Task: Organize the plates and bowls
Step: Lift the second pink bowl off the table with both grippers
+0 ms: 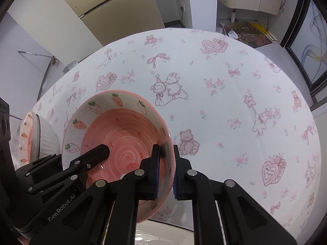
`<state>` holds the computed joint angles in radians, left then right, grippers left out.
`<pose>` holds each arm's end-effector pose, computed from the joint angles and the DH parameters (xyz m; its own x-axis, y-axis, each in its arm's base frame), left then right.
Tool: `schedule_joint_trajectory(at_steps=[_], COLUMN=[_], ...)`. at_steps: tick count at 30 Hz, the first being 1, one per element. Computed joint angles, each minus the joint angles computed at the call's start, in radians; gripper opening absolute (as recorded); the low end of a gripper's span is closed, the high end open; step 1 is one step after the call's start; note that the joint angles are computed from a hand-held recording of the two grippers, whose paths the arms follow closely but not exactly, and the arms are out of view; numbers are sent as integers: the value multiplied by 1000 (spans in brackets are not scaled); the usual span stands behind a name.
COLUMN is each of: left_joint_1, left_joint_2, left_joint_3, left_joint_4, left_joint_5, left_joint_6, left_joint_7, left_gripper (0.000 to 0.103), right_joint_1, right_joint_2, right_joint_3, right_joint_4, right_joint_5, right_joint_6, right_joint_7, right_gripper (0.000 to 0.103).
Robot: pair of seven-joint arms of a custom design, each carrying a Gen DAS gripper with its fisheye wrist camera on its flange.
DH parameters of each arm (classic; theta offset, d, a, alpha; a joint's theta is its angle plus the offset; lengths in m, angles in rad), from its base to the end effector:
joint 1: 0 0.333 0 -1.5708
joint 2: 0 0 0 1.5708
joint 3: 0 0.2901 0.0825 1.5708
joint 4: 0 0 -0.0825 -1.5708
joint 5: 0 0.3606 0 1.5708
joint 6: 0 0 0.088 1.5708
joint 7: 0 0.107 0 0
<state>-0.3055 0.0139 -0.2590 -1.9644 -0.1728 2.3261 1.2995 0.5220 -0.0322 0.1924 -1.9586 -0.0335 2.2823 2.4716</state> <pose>0.4798 -0.3068 0.4847 -0.2231 -0.9437 0.2443 -0.9489 0.1528 -0.2761 0.4227 0.3669 0.5074 -0.1309 -0.9596 -0.2490 -0.9500 0.1932 -0.2451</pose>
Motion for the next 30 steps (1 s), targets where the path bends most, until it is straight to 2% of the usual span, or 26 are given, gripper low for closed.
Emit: schedule_joint_trajectory(at_steps=[5, 12, 17, 21, 30], left_joint_1=[0, 18, 23, 27, 31], left_joint_2=[-2, -15, -45, -95, -199], left_joint_3=[1, 13, 11, 14, 18], left_joint_4=[-4, -28, -43, -66, -112], left_joint_5=[-7, -134, -104, -109, -153], left_joint_6=[5, 15, 35, 64, 114], left_joint_7=[0, 48, 15, 20, 53], left_gripper=[17, 11, 11, 10, 10], right_joint_1=[0, -8, -4, -2, -1], right_joint_2=[-1, -32, -18, -46, -116], right_joint_3=[0, -10, 0, 0, 16], right_joint_4=[-5, -64, -24, -41, -50], right_joint_5=[6, 88, 34, 32, -69], right_joint_6=[9, 95, 71, 109, 155], right_joint_7=[2, -8, 16, 22, 114], right_gripper=[12, 8, 8, 8, 8])
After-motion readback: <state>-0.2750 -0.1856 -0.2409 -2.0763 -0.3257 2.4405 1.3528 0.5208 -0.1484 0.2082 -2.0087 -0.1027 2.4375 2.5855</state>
